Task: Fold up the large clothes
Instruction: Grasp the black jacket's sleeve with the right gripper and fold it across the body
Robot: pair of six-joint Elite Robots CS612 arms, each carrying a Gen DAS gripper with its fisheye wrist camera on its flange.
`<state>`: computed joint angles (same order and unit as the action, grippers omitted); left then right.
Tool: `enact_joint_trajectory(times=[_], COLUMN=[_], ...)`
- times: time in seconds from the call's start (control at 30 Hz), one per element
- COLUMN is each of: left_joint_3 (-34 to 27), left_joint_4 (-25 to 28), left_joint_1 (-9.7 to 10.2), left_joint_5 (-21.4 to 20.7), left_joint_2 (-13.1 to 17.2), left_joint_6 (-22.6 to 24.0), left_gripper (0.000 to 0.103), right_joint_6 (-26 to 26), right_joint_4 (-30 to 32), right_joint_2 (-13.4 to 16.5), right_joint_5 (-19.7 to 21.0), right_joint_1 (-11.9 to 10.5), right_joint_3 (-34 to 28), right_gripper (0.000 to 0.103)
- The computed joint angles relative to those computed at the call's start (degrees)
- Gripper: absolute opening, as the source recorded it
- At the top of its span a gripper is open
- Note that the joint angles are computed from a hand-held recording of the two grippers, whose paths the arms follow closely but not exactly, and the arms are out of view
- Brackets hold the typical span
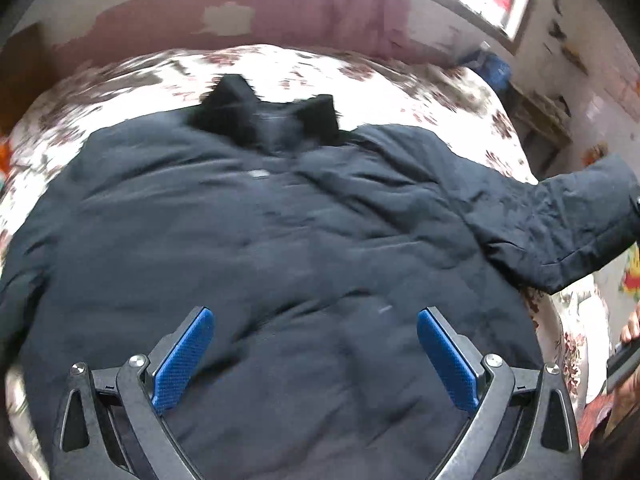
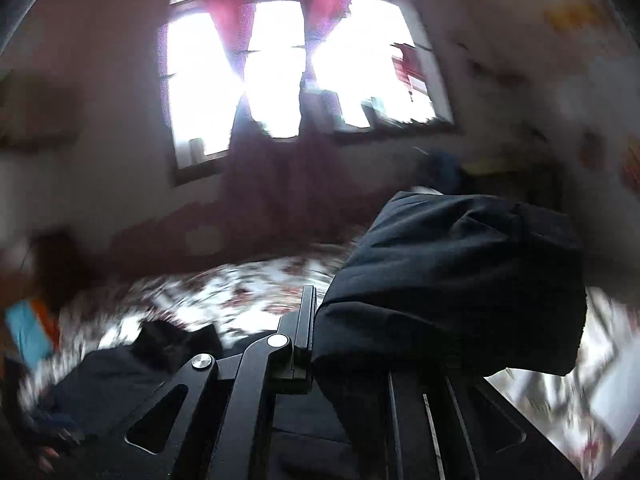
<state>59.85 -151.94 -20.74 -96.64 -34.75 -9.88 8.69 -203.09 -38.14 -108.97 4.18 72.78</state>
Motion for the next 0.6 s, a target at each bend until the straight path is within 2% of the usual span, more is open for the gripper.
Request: enact_joint_trajectory(times=[0.1, 0.23, 0.3, 0.37, 0.4, 0.43, 0.5, 0.6], left_joint_3=[4.46, 10.69, 12.92, 14.72, 15.44, 16.09, 16.42, 16.2], left_joint_4=[-4.02, -8.79, -10.52, -12.31, -13.23, -14.42, -15.39, -17.16], left_joint_1=[1.85, 4.28, 4.96, 5.67, 5.96, 6.35, 6.64, 7.27], left_joint_5=[-0.04, -0.01, 0.44, 0.3, -0.16, -1.19, -2.37, -6.06], left_joint_2=[-2.16, -5.06, -6.03, -6.67, -6.83, -6.86, -6.7, -5.75], left_joint_6=[-2.57, -6.26, -7.31, -8.41, -8.92, -9.49, -10.03, -10.25], left_gripper=[0.102, 0.102, 0.102, 0.102, 0.102, 0.102, 0.102, 0.102], right_joint_6=[-9.86, -15.64, -18.48, -20.7, -21.63, -22.03, -23.42, -24.78], right_joint_4=[4.44, 13.82, 18.83, 25.7, 30.49, 32.89, 36.06, 37.06], right_joint_2=[2.17, 4.59, 5.07, 5.95, 6.38, 6.19, 5.86, 4.42], right_joint_5=[1.59, 5.29, 7.06, 9.24, 10.82, 11.39, 12.17, 12.89], right_joint_1=[2.97, 5.53, 6.73, 7.59, 8.04, 8.33, 8.62, 8.82], right_joint_3=[-5.38, -10.74, -10.88, -12.47, -13.36, -12.77, -10.96, -6.95], right_gripper=[0.009, 0.01, 0.01, 0.015, 0.026, 0.046, 0.066, 0.066])
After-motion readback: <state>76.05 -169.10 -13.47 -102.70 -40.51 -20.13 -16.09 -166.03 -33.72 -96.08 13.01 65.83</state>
